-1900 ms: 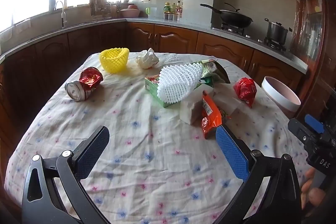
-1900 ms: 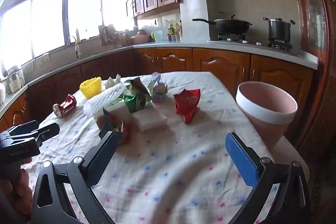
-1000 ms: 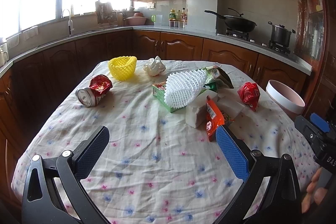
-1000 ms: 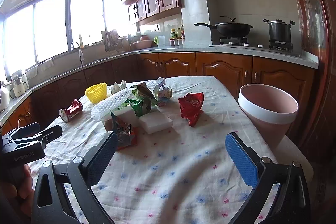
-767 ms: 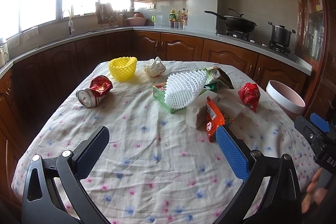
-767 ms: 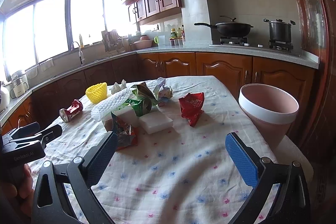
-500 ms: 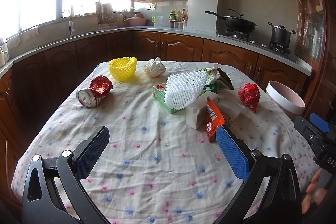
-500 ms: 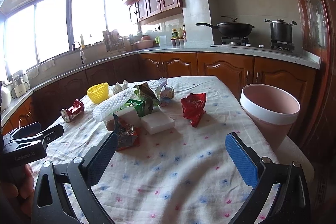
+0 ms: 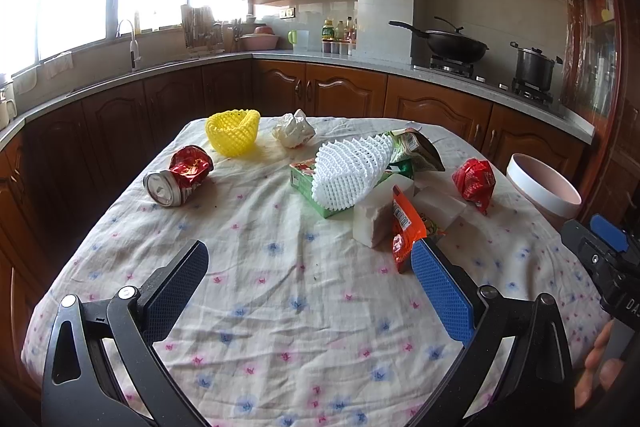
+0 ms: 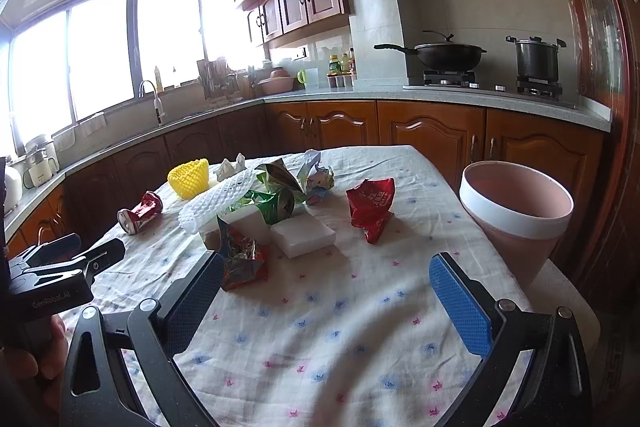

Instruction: Collect trash

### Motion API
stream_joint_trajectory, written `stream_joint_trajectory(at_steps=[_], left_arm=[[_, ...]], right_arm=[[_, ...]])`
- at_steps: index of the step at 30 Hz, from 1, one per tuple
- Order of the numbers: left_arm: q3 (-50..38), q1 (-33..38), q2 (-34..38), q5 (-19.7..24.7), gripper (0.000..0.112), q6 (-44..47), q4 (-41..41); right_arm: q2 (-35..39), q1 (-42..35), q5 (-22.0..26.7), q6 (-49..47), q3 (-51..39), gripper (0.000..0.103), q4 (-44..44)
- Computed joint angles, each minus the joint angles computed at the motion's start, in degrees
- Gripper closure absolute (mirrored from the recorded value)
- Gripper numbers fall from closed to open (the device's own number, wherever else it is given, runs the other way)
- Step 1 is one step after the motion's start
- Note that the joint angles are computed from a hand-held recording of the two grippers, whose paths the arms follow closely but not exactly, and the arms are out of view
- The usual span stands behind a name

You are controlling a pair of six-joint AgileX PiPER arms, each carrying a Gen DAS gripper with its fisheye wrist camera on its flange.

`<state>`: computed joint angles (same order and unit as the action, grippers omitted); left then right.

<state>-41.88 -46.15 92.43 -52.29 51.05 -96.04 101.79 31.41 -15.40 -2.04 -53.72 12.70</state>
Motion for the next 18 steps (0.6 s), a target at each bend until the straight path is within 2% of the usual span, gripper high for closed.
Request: stream_joint_trajectory(at_steps=[15, 16, 18], left_arm=[[0.0, 1.9, -0.7, 1.6, 0.009, 1.0, 0.5], [-0.1, 0.2, 0.2, 0.3, 0.009, 0.0, 0.1], [-0.1, 0.5, 0.0, 0.6, 0.009, 0.3, 0.1]], right_arm=[[0.1, -0.6, 0.8, 3.9, -0.5, 0.000, -3.9], [0.1, -0.9, 0.8, 5.3, -0.3, 0.000, -5.5], [0.3, -1.0, 1.1, 6.4, -0.7, 0.000, -6.4]])
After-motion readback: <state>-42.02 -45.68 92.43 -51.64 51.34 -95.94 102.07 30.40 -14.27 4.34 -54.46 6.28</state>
